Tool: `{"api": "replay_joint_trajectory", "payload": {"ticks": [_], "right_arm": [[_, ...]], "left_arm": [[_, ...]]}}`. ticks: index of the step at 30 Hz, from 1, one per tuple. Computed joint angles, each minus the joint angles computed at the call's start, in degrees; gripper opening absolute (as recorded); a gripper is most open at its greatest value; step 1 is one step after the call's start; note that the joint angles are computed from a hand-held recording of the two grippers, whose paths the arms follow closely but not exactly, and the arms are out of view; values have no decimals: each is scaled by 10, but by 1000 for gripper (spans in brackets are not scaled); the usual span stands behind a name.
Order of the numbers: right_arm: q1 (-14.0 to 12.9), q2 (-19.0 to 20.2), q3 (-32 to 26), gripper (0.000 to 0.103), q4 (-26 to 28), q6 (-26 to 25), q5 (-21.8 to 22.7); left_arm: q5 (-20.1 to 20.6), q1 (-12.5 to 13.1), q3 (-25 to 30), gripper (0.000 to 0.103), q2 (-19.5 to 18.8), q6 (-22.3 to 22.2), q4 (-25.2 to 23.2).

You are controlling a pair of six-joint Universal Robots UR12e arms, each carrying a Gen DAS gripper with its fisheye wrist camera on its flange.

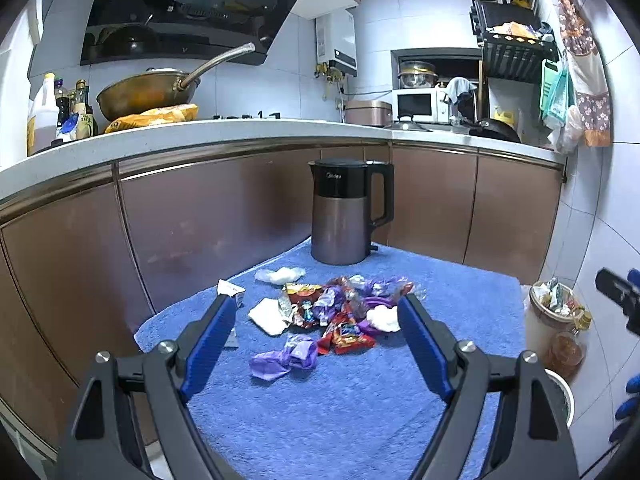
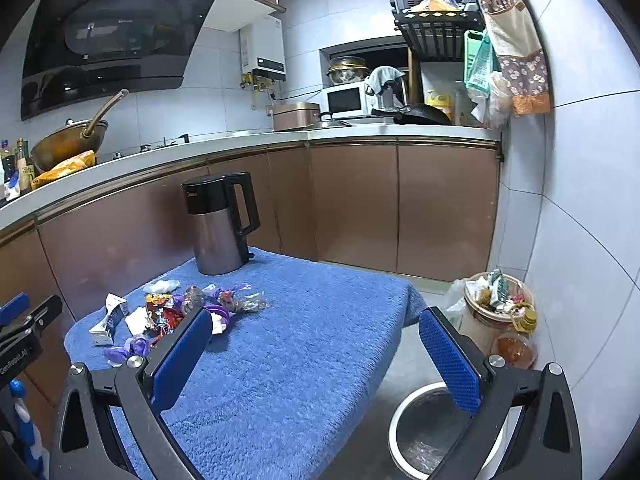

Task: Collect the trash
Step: 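Move both grippers toward the trash pile on the blue towel, then grasp the purple wrapper with left gripper while right gripper grasps white tissue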

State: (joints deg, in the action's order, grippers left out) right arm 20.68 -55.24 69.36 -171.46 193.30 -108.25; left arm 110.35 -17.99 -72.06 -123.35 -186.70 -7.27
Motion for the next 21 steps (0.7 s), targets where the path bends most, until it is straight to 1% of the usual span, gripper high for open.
{"api": "replay_joint_trajectory", "payload": {"ticks": [2,5,7,8,10,11,14,15,16,17,18,20,21], "right_arm": [[-1,3,-4,103,4,-4,5],[-7,10,-17,103,20,2,30],[-10,21,-33,103,30,-3,51],[-11,25,-38,103,27,-1,63],[-15,37,-59,103,55,-5,96],[-17,39,-62,103,63,12,117],[-20,61,-100,103,113,-8,156],[-22,72,-118,103,130,-11,178],[-22,81,-134,100,148,-21,186],[-22,88,-146,95,157,-21,199],[-24,102,-171,92,183,-27,222],[-26,128,-216,84,224,-34,255],[-27,142,-241,83,253,-37,271]], "left_arm": [[1,4,-5,82,2,-2,-1],[0,11,-11,82,5,-9,-7],[-1,17,-11,82,5,-15,-20],[-9,21,-12,82,5,-18,-26],[-31,31,-19,82,5,-20,-41],[-38,35,-18,82,4,-22,-56],[-73,47,-10,81,-5,-18,-97],[-84,50,-7,81,-7,-14,-105],[-100,54,1,81,-14,-8,-119],[-114,57,9,81,-19,-5,-130],[-135,61,18,81,-25,-3,-142],[-156,65,38,79,-39,6,-162],[-166,66,54,79,-51,21,-173]]}}
